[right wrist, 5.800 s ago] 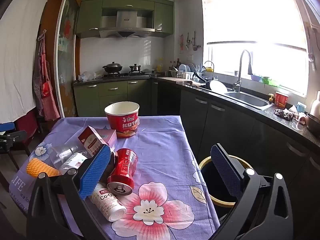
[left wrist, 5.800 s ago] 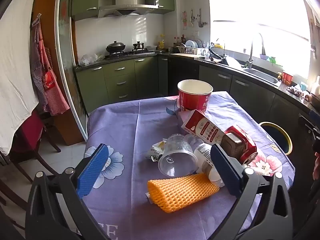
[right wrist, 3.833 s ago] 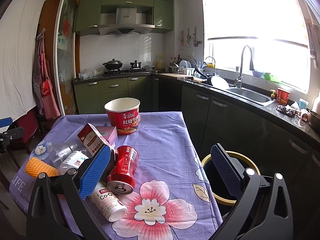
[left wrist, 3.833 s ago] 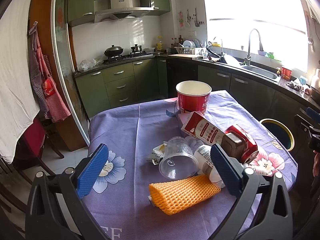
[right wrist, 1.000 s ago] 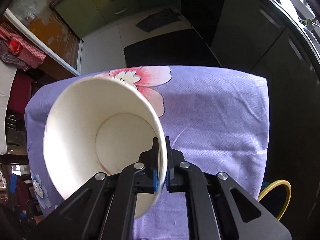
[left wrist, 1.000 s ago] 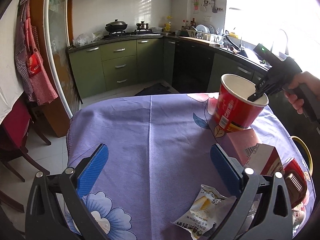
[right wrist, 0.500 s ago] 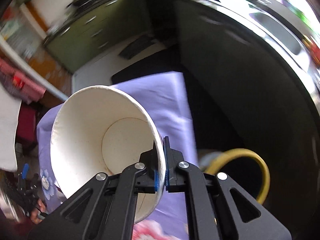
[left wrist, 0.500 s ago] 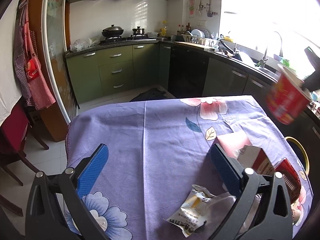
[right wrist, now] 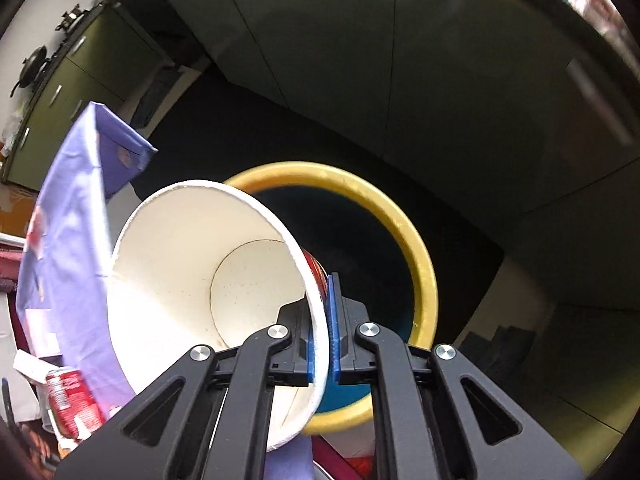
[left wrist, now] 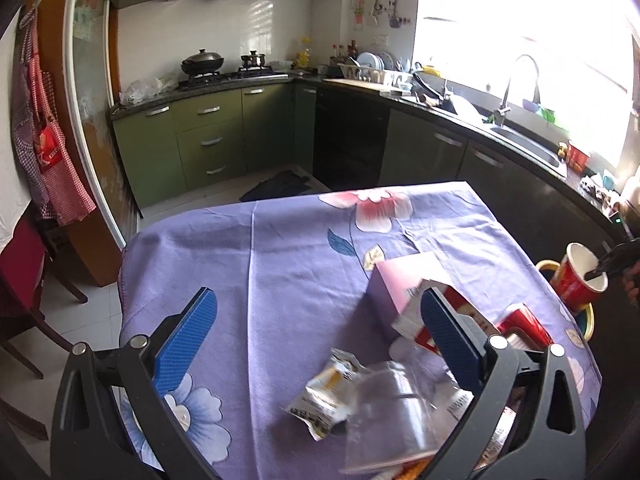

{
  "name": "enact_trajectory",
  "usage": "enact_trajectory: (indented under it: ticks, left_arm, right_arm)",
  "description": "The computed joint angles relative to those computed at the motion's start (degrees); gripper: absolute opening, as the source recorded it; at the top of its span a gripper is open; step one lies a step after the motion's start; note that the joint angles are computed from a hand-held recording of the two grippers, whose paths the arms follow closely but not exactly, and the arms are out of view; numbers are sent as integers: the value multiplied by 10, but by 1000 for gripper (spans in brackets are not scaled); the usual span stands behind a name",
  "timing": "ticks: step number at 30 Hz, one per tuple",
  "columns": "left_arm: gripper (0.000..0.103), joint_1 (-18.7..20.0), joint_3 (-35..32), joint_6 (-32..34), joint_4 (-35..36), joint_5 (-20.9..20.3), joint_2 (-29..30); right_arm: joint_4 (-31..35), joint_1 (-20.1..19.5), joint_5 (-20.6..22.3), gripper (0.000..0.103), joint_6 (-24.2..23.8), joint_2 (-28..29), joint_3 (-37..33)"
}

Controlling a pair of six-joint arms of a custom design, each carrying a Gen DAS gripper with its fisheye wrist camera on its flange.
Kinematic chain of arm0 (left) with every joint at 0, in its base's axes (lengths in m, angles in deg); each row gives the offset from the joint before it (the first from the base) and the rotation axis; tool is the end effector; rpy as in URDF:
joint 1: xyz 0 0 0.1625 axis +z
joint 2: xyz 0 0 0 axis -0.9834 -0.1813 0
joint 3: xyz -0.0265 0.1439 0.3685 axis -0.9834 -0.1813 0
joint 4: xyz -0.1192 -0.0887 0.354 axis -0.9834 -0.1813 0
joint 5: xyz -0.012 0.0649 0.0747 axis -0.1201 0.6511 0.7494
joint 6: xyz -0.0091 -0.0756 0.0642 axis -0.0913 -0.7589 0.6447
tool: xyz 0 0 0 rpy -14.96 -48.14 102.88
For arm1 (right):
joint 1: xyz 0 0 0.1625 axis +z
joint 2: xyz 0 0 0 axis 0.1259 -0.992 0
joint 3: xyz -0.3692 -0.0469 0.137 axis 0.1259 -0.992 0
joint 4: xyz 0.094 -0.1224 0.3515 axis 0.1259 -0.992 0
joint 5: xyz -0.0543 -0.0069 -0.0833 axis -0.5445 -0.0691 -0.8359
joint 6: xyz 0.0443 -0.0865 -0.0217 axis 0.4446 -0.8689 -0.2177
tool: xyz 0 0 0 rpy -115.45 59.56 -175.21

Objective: Collect trash
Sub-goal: 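Carry the red paper cup over the bin and open the right gripper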

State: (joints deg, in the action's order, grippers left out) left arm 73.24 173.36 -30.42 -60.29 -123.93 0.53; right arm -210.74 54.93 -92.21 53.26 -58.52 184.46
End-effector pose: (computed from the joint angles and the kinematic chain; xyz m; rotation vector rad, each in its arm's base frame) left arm -0.2493 -0.1748 0.0635 0.1027 2.0589 -1.1340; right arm -0.1714 -0.5179 0.3759 -0.0159 -2.5083 0.2479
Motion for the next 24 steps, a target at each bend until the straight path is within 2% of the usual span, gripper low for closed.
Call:
enact_trajectory:
  ticks: [3,5,6,13,17,24]
  left_arm:
    - [97,2,-15,12,3,-7,13]
    - [97,5,-20,24,-6,-6,15]
    - [97,7,-19,35,-21,-4,15]
    - [97,35,-2,129,-137,11,27]
    - [97,69,19,240,-252,19,42]
    - [97,145,47,495,-482,15,75]
  right_arm:
    - [-4,-9,2,11,-2,22,-11]
    - [-11,-13,8,35,-3,28,-14]
    - [-15,-14,16,38,-6,26,-13]
    - [-5,-23,63,38,-35,-23,14]
    - [8,-19,79,40,-49,-55,39]
    - [1,6,72,42,-74,-84,84]
